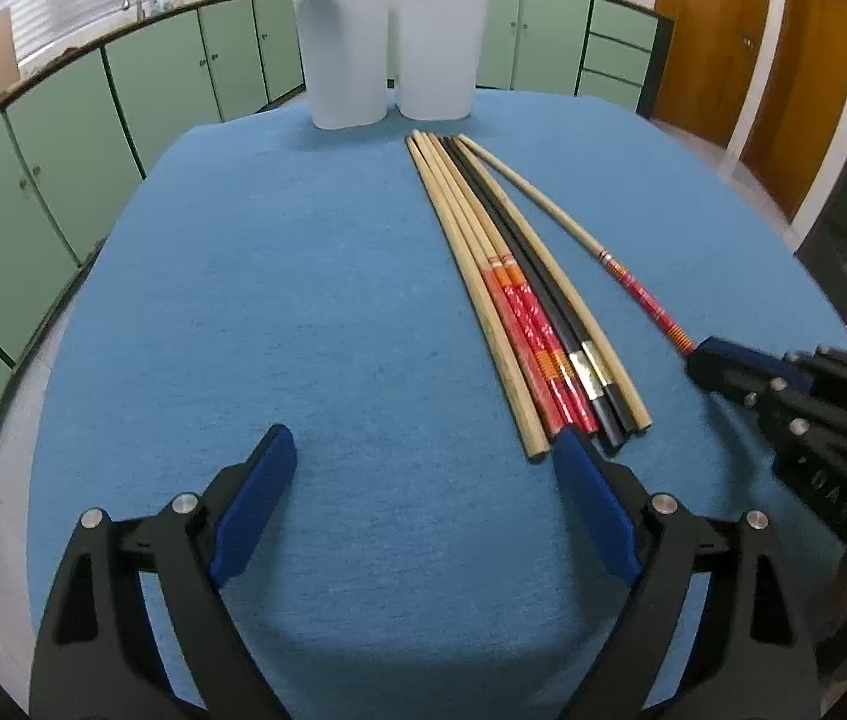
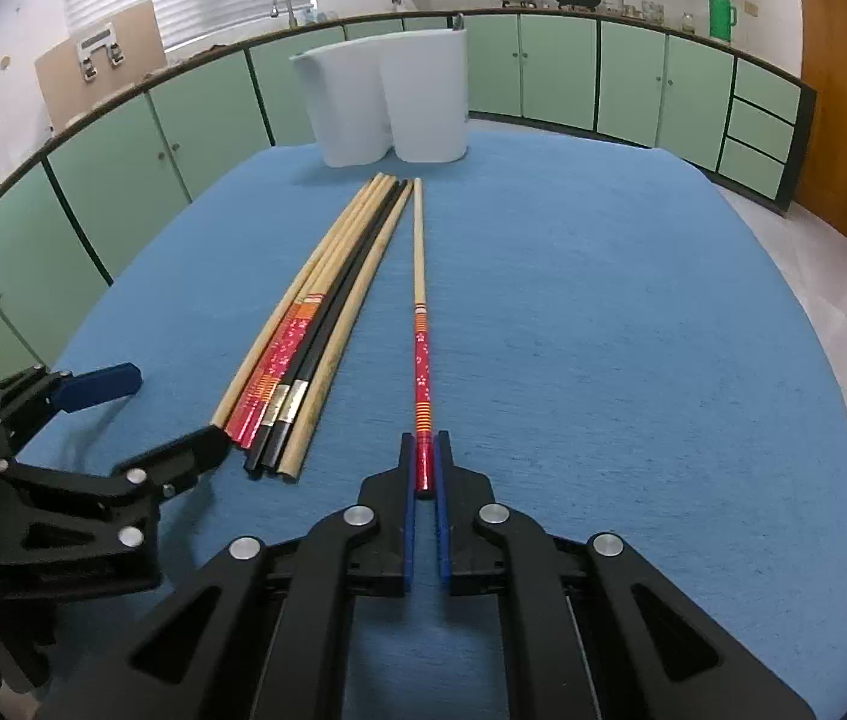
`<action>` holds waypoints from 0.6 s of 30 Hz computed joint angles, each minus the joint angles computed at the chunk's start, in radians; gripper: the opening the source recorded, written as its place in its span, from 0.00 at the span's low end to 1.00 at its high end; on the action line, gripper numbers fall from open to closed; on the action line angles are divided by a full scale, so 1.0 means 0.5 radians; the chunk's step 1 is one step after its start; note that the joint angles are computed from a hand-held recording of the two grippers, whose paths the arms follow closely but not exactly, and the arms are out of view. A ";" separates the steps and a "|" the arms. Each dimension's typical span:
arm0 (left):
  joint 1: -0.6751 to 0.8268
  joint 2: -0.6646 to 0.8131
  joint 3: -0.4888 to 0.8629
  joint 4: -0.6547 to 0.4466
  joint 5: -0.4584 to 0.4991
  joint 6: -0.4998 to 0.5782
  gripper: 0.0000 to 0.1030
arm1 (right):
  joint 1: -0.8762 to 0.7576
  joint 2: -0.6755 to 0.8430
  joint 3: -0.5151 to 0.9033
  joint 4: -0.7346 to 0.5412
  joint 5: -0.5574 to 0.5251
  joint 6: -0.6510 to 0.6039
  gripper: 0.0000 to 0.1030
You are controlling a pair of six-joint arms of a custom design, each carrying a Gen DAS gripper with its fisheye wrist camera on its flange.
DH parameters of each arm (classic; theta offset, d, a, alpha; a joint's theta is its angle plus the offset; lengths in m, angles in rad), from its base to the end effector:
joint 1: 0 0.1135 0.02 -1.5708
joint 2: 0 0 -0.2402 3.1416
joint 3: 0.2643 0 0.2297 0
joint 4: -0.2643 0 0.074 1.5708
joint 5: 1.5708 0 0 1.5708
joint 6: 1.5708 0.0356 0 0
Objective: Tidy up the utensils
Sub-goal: 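Grasp a red-patterned chopstick from the bundle with the right gripper, then grasp a plain wooden chopstick with the left gripper while the right gripper lifts its chopstick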
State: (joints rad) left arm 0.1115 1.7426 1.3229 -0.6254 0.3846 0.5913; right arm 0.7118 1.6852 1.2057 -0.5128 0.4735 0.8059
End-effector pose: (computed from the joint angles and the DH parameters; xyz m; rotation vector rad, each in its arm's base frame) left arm 0.3411 0.0247 0.2221 0.7248 2.4091 -0.2266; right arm 0.2602 0.2030 0.2146 0.2858 2.3958 0.0715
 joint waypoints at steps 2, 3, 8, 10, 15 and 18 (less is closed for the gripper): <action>0.007 0.004 0.008 0.004 -0.018 -0.018 0.85 | -0.001 -0.003 -0.006 0.007 -0.003 -0.002 0.05; 0.015 0.009 0.014 0.012 -0.033 -0.032 0.85 | -0.002 0.002 -0.004 0.010 -0.004 -0.001 0.05; 0.075 0.083 0.112 -0.002 -0.052 -0.101 0.85 | -0.002 0.000 -0.013 0.021 -0.009 0.002 0.06; 0.076 0.091 0.121 0.002 -0.044 -0.110 0.82 | 0.005 0.005 -0.006 0.013 0.000 0.004 0.06; 0.056 0.077 0.103 0.022 0.000 -0.135 0.64 | -0.004 -0.011 -0.023 0.031 -0.018 0.002 0.06; 0.052 0.063 0.086 0.034 0.042 -0.125 0.45 | -0.020 -0.026 -0.053 0.074 -0.046 -0.002 0.06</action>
State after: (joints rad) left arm 0.1373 1.7740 1.3661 -0.6082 0.4054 0.5286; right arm 0.7020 1.6723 1.1794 -0.4757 0.4502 0.8049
